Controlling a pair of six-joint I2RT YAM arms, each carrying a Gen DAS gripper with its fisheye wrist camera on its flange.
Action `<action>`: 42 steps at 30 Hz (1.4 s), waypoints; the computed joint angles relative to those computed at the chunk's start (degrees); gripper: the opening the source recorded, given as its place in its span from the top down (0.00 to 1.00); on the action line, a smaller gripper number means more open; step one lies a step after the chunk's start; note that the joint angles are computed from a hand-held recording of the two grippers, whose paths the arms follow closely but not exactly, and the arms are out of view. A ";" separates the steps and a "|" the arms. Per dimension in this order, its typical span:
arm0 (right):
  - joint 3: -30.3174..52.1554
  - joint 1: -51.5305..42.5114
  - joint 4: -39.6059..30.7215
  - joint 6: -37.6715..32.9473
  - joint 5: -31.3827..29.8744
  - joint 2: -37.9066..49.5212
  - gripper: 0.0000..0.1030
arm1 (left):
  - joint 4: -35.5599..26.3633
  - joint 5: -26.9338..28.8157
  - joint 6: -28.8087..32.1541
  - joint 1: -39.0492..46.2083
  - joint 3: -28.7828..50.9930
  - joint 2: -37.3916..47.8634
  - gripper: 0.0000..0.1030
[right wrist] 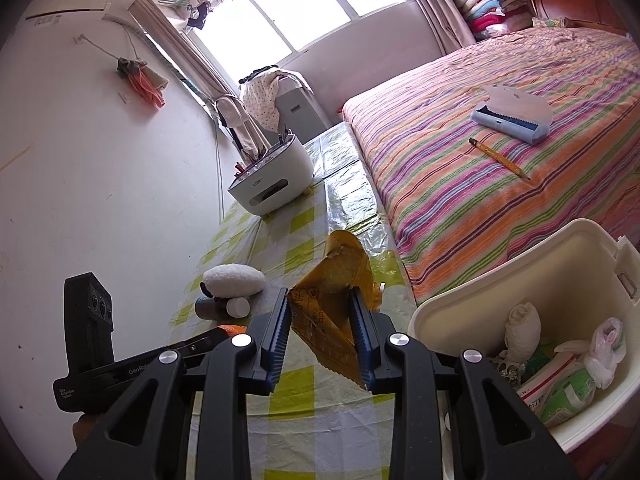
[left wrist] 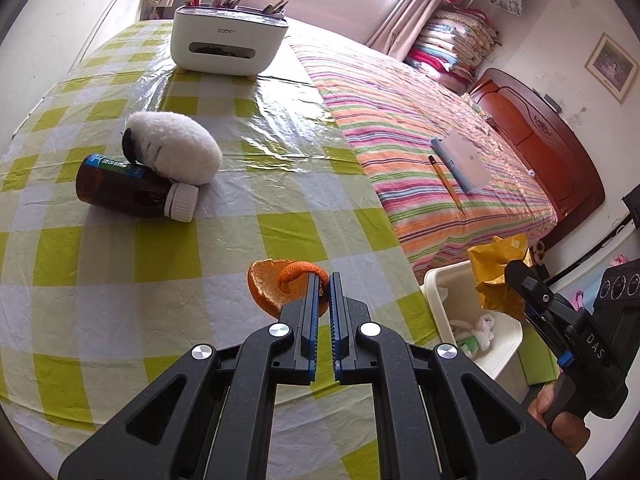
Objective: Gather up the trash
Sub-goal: 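Carry the yellow wrapper and orange peel over the cream bin with both tools, then open the right tool to drop the wrapper while the left tool releases the orange peel into the bin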
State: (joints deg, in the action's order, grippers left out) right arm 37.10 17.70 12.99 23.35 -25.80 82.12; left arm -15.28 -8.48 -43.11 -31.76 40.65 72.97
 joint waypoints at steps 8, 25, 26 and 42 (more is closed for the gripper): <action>-3.57 -5.18 0.60 0.33 -1.28 -3.50 0.72 | 2.27 -0.30 -0.11 -4.56 3.52 4.61 0.95; -9.06 -11.37 -1.00 -3.65 2.68 -10.91 0.72 | 4.68 -0.63 -0.18 -13.72 15.00 17.06 0.95; -9.20 -11.45 -1.31 -4.09 3.46 -11.24 0.70 | 4.75 -0.56 -0.11 -14.05 15.81 17.86 0.95; -10.16 -18.49 -1.76 -0.62 -1.21 -10.26 0.49 | 5.07 -0.20 0.21 -16.16 19.76 22.01 0.95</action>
